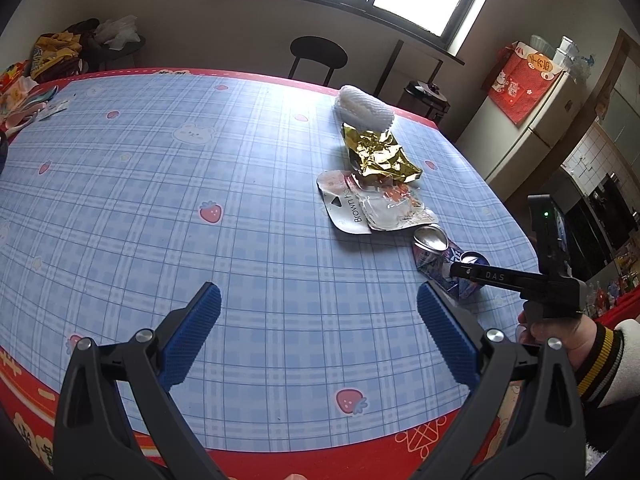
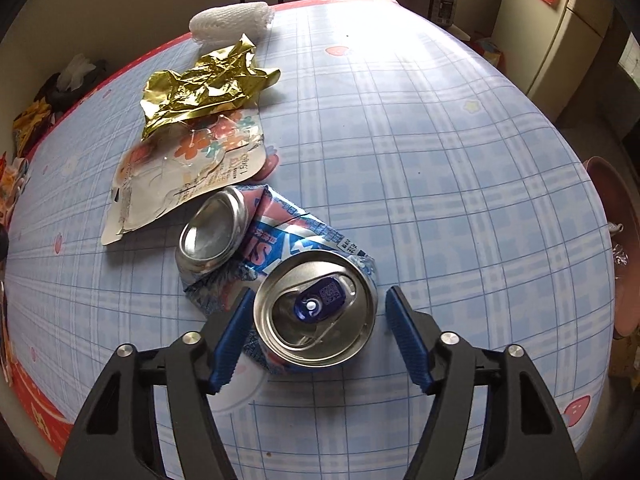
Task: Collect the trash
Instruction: 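Lift the crushed blue-and-white can off the table with the right tool, then close the left tool on the gold foil while the right tool holds the can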
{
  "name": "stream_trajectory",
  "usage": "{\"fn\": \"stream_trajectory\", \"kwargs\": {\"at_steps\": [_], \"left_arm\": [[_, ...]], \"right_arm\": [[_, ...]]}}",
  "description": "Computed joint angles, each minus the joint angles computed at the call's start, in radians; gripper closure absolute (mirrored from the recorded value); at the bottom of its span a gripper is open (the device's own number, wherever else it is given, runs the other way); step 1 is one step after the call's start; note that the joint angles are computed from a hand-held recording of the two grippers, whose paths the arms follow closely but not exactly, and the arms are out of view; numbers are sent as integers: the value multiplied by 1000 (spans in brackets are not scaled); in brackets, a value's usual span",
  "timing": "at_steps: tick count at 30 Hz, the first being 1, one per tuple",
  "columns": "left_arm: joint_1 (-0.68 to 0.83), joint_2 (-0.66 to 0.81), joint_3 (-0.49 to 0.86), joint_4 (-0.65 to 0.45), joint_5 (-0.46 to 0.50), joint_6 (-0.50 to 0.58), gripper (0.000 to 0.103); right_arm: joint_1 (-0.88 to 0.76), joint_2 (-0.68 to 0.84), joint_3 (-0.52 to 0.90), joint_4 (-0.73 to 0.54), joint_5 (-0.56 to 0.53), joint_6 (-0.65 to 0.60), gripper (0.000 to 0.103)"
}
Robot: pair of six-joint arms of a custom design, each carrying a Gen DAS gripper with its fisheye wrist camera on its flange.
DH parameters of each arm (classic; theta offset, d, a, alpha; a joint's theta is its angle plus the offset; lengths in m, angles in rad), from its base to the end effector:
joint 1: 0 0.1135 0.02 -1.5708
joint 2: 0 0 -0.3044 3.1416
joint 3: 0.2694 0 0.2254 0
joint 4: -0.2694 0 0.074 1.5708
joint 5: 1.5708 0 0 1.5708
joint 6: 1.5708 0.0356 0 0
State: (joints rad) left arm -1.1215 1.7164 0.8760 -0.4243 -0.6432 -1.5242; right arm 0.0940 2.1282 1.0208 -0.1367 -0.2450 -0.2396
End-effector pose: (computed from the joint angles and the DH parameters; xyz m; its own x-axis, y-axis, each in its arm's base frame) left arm 0.1429 -0.2472 0.1951 -0.6609 -0.4698 -0.5853 -0.3838 0.8817 -0.2744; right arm 0.3642 0.0430 0.1015 -0.8760 -0.3138 -0.3663 -0.3875 0.9101 0.1470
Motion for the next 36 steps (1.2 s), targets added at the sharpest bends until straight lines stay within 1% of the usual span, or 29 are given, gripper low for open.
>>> {"fn": "stream_trajectory", "kwargs": {"at_steps": [4,7,10,13,19,21,23,26,30,36], "left_arm": [[13,-7,-21,16,10,-12,7],[37,-2,-31,64,31,17,7],[71,30,-11,107,62,92,7],[110,91,36,136,95,206,7],[189,274,205,118,106,489,9],[220,343,276,97,105,570,15],[246,406,348,72,100,635,15],[278,490,445,45,95,704,15],[297,589,579,-18,51,781,19],[306,677,705,-54,-17,909,19]], "right_arm": [[-24,-55,-48,36,-18,-25,47],[-75,-91,-62,27,-79,-38,47],[-136,-117,-67,10,-123,-59,47],[-193,-125,-56,-14,-152,-74,47],[-279,-114,-16,-60,-195,-79,47],[-296,-111,-9,-70,-204,-79,47],[-314,-109,-3,-81,-212,-83,47],[-338,-106,4,-91,-219,-90,47],[-366,-96,27,-108,-224,-89,47],[-392,-81,56,-124,-229,-83,47]]}}
